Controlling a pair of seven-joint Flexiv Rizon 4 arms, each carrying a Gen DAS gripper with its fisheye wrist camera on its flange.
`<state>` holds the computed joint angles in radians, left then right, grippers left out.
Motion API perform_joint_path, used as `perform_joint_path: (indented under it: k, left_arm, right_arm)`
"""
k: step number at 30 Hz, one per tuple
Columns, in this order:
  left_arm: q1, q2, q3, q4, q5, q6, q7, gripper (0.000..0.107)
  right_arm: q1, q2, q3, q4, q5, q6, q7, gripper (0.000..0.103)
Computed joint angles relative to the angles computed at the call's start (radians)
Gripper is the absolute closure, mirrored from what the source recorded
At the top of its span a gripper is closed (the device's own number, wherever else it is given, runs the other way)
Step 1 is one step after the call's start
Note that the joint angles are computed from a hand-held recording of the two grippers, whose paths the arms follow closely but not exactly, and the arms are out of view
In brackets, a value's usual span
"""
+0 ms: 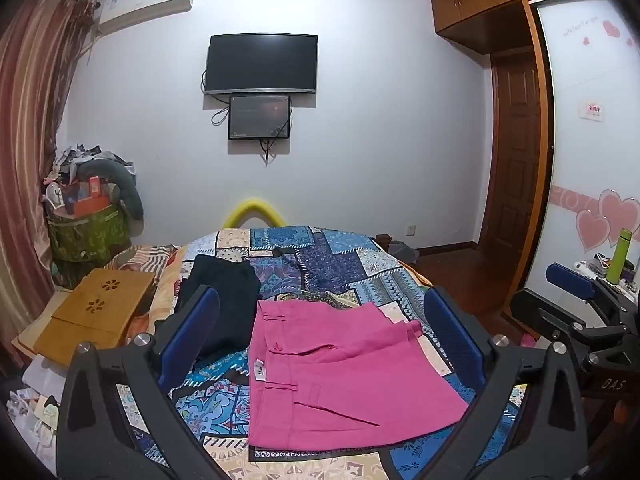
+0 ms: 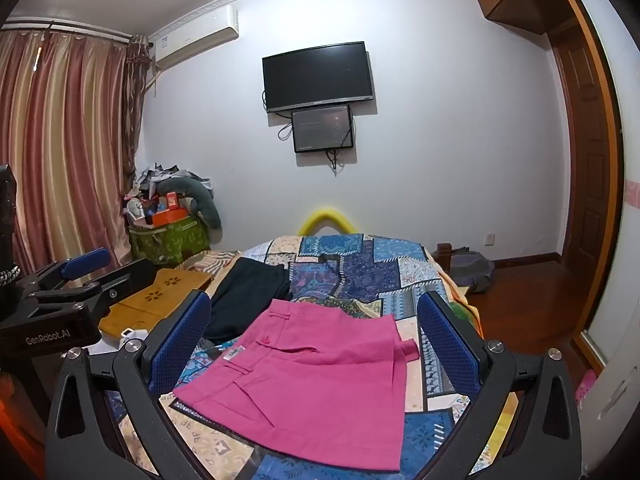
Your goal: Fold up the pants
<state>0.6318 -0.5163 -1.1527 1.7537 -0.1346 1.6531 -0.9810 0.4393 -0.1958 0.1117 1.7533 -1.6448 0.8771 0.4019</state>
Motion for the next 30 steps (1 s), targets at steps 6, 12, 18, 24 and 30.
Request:
perform_joint_path:
  k: [6, 12, 18, 24, 30]
  left_arm:
    - [-0.009, 0.005, 0.012, -0.001, -0.002, 0.002, -0.002, 0.004]
    - [-0.007, 0.003, 0.01, -0.004, -0.004, 0.0, 0.002, 0.004]
    - [-0.009, 0.015, 0.013, 0.009, -0.008, 0.001, -0.004, 0.004]
    - [-0.022, 0.01, 0.018, -0.005, -0.008, 0.007, -0.007, 0.004]
    - [-0.006, 0.002, 0.004, -0.004, 0.004, 0.009, -0.007, 0.004]
  right_arm:
    - [-0.001, 0.002, 0.001, 0.003, -0.001, -0.001, 0.001, 0.0]
    - [-0.006, 0.004, -0.001, 0.006, -0.002, 0.003, 0.006, 0.0]
    - [-0.009, 0.006, 0.001, 0.009, -0.004, 0.003, 0.007, 0.0]
    - [-0.009, 0.005, 0.001, 0.008, -0.004, 0.002, 0.007, 0.0]
    - [-0.008, 0.005, 0.002, 0.007, 0.0, 0.001, 0.005, 0.0]
